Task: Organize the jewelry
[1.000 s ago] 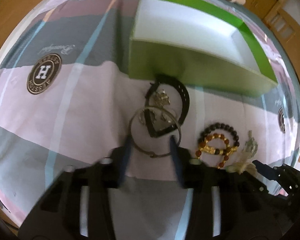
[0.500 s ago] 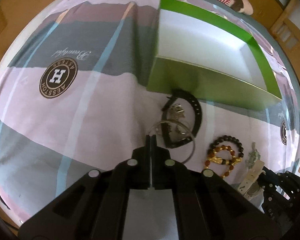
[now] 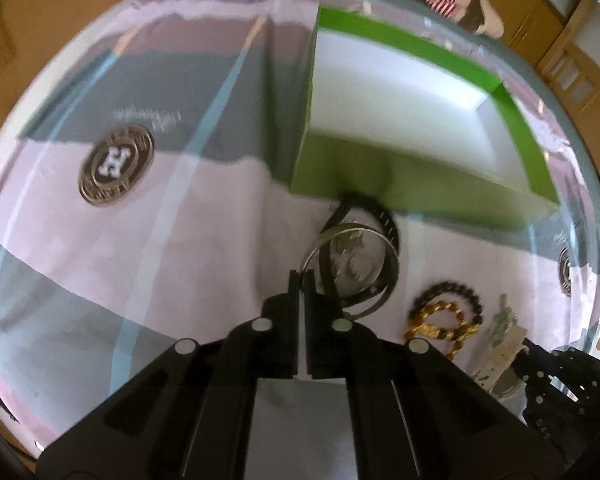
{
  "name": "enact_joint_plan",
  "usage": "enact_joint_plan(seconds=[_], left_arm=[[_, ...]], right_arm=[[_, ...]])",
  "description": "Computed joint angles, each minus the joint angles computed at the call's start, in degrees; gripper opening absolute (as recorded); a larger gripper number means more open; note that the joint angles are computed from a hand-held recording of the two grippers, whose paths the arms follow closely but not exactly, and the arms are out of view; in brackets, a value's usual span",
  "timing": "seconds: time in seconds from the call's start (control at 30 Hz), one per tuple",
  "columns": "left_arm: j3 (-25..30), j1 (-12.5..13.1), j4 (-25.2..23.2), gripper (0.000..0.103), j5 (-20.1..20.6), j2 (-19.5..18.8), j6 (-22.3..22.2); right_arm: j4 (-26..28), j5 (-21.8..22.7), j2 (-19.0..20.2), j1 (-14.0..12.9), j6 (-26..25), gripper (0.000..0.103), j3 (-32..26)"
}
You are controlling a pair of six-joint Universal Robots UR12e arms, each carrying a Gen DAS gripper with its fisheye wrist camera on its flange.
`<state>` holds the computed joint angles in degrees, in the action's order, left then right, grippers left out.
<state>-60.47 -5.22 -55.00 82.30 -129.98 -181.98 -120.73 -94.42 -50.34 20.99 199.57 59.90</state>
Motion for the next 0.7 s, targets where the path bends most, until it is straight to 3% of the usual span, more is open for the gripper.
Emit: enact_joint_plan(seconds=[0.2,0.7], left_arm=[[-1.7,0.2,4.5,0.001,-1.7,1.2,-0.2],[-2.2,0.2,8.3,0.002,-3.9,2.8,0.5]], right_arm=[[-1.6,-0.9,-0.5,-0.1,0.8,0.011,0.7],[-9.4,-2.7,-1.9,-0.4,2.3,0.011,1.5]])
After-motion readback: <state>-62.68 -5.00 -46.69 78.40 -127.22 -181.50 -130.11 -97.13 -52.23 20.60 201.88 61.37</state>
